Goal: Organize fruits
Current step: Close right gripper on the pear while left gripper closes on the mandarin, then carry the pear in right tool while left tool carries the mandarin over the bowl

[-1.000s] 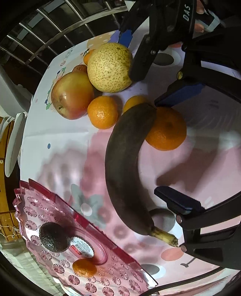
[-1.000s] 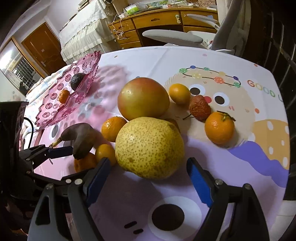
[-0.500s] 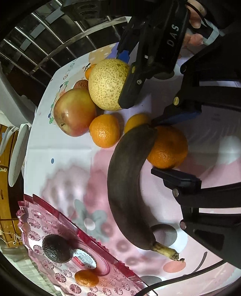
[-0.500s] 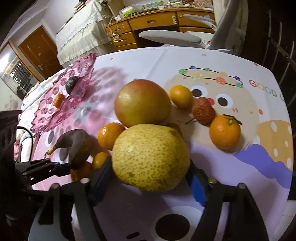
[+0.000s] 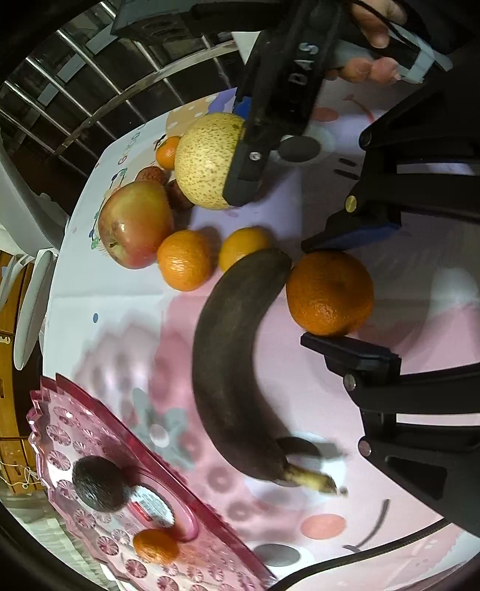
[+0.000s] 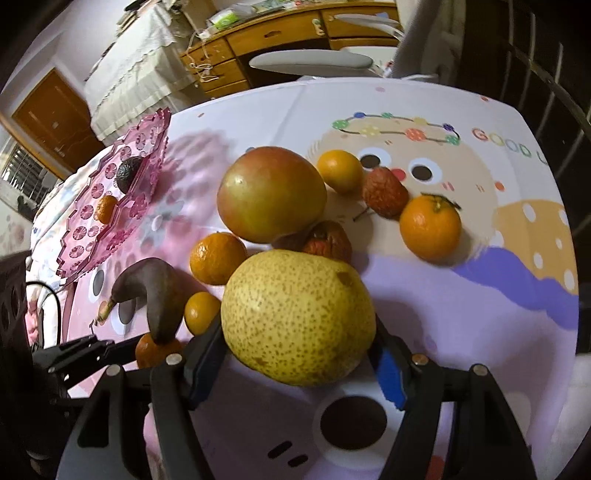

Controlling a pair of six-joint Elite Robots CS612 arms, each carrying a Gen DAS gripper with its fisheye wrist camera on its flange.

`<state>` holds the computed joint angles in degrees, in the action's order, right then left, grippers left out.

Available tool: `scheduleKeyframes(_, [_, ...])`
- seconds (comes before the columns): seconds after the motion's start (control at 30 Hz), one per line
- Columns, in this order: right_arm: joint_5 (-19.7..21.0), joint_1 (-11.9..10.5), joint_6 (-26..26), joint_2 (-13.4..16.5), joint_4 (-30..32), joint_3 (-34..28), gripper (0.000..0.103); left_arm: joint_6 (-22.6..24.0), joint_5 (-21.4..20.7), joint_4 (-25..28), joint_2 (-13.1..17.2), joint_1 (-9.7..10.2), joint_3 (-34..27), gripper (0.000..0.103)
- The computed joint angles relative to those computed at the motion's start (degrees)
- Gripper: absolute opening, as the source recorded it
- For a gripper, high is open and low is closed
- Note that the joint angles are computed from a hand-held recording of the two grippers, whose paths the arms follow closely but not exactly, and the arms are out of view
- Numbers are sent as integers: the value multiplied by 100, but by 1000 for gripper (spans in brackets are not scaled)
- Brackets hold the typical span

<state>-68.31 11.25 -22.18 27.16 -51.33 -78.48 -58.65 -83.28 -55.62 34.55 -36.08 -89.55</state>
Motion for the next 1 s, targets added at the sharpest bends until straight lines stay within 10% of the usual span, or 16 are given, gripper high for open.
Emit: scheduleKeyframes(1.0, [-2,381,1255,-79,85,-980,71,669,250,1603,-236,66,-1762,42])
